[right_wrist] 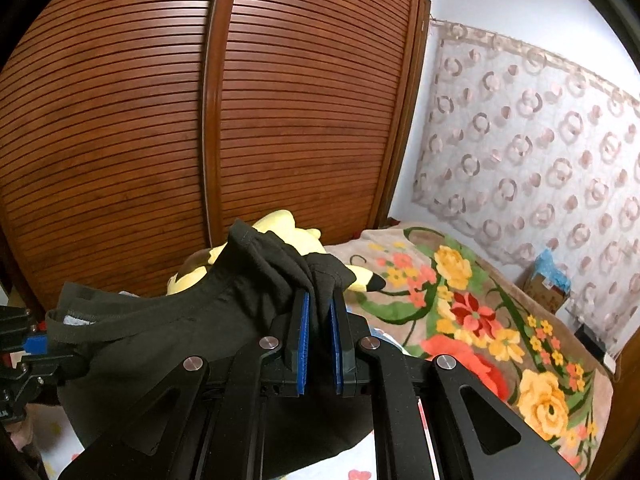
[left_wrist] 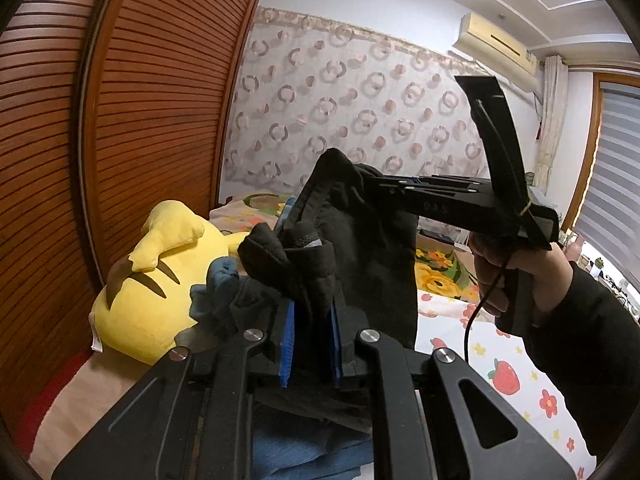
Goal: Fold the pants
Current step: 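Carry the black garment with both tools over the stack of denim clothes, then lower the black garment onto the denim stack and open both tools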
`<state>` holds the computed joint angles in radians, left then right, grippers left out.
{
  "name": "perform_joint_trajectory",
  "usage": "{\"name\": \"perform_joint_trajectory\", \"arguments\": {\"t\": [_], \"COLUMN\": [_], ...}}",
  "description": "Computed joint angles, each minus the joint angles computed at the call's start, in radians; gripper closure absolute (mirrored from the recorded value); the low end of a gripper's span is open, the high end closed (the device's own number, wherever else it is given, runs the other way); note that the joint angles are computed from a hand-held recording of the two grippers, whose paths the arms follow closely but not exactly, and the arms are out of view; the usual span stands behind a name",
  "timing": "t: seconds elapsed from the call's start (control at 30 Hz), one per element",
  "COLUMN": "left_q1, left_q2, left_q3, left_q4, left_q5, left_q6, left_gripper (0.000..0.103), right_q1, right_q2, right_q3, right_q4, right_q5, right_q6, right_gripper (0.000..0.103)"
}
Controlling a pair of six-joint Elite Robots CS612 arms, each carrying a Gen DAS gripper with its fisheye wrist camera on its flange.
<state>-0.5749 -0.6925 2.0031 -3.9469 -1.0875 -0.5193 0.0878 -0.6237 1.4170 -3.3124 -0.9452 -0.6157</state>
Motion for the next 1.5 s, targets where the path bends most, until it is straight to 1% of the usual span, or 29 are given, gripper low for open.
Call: {"name": "perform_joint_trajectory", "arguments": {"t": [0.1, 0.17, 0.4, 0.43, 0.47, 0.5, 0.53, 0.57, 0.6, 0.63, 0.67, 0.7, 0.73, 0.8, 0.9, 1.03, 1.07, 1.17, 1.33, 1.43, 1.5], "left_q1": [-0.005, -0.004, -0.004, -0.004, -0.004, -0.004, -0.004, -0.005, -0.006, -0.006, -0.006, -0.006, -0.006, -0.008, -0.01, -0.004, -0.004, 0.0, 0.007, 0.009, 0.008], "left_q2": [-0.003, -0.004, -0.01, -0.009, -0.008, -0.009, -0.008, -0.008, -0.009, -0.009, -0.009, -0.011, -0.012, -0.015, -0.014, -0.014, -0.013, -0.011, -0.01, -0.013, -0.015], "left_q3": [0.006, 0.01, 0.015, 0.015, 0.015, 0.015, 0.014, 0.015, 0.016, 0.017, 0.016, 0.016, 0.014, 0.011, 0.002, -0.011, -0.01, -0.007, -0.004, -0.003, -0.001], "left_q4": [-0.007, -0.018, -0.019, -0.023, -0.027, -0.029, -0.033, -0.041, -0.043, -0.048, -0.053, -0.052, -0.05, -0.033, -0.004, 0.109, 0.123, 0.164, 0.189, 0.196, 0.197], "left_q5": [0.026, 0.023, 0.032, 0.031, 0.032, 0.034, 0.041, 0.05, 0.058, 0.062, 0.059, 0.058, 0.058, 0.057, 0.052, 0.05, 0.052, 0.059, 0.052, 0.047, 0.047], "left_q6": [-0.005, -0.007, -0.004, 0.0, 0.003, 0.006, 0.011, 0.016, 0.02, 0.024, 0.029, 0.035, 0.046, 0.068, 0.091, 0.069, 0.061, 0.038, 0.016, 0.009, 0.008], "left_gripper": [0.087, 0.087, 0.087, 0.087, 0.087, 0.083, 0.081, 0.076, 0.072, 0.069, 0.061, 0.056, 0.056, 0.055, 0.055, 0.055, 0.055, 0.055, 0.055, 0.055, 0.055], "right_q1": [0.003, 0.011, 0.013, 0.012, 0.013, 0.013, 0.011, 0.009, 0.007, 0.005, 0.004, 0.003, -0.001, -0.007, -0.017, -0.018, -0.017, -0.009, -0.003, -0.003, -0.004], "right_q2": [-0.003, 0.001, -0.002, -0.002, -0.002, -0.003, -0.005, -0.006, -0.005, -0.006, -0.007, -0.009, -0.012, -0.017, -0.02, -0.008, -0.003, 0.016, 0.051, 0.056, 0.05], "right_q3": [0.002, -0.007, -0.005, -0.007, -0.009, -0.01, -0.011, -0.011, -0.011, -0.008, -0.005, -0.001, 0.003, 0.016, 0.022, -0.003, -0.016, -0.056, -0.12, -0.129, -0.109], "right_q4": [0.006, 0.001, 0.013, 0.017, 0.023, 0.027, 0.03, 0.03, 0.019, 0.001, -0.012, -0.011, -0.003, 0.006, 0.063, 0.153, 0.177, 0.209, 0.224, 0.235, 0.207], "right_q5": [-0.003, -0.014, -0.003, -0.008, -0.015, -0.023, -0.022, -0.012, -0.006, -0.012, -0.018, -0.015, -0.008, -0.001, 0.019, 0.018, 0.012, -0.012, -0.045, -0.032, -0.032], "right_q6": [0.006, 0.013, 0.016, 0.02, 0.026, 0.042, 0.062, 0.072, 0.08, 0.087, 0.093, 0.093, 0.089, 0.083, 0.061, 0.033, 0.034, 0.062, 0.122, 0.153, 0.161], "right_gripper": [0.093, 0.093, 0.093, 0.091, 0.086, 0.083, 0.078, 0.071, 0.069, 0.067, 0.067, 0.067, 0.067, 0.067, 0.067, 0.067, 0.067, 0.067, 0.067, 0.067, 0.067]}}
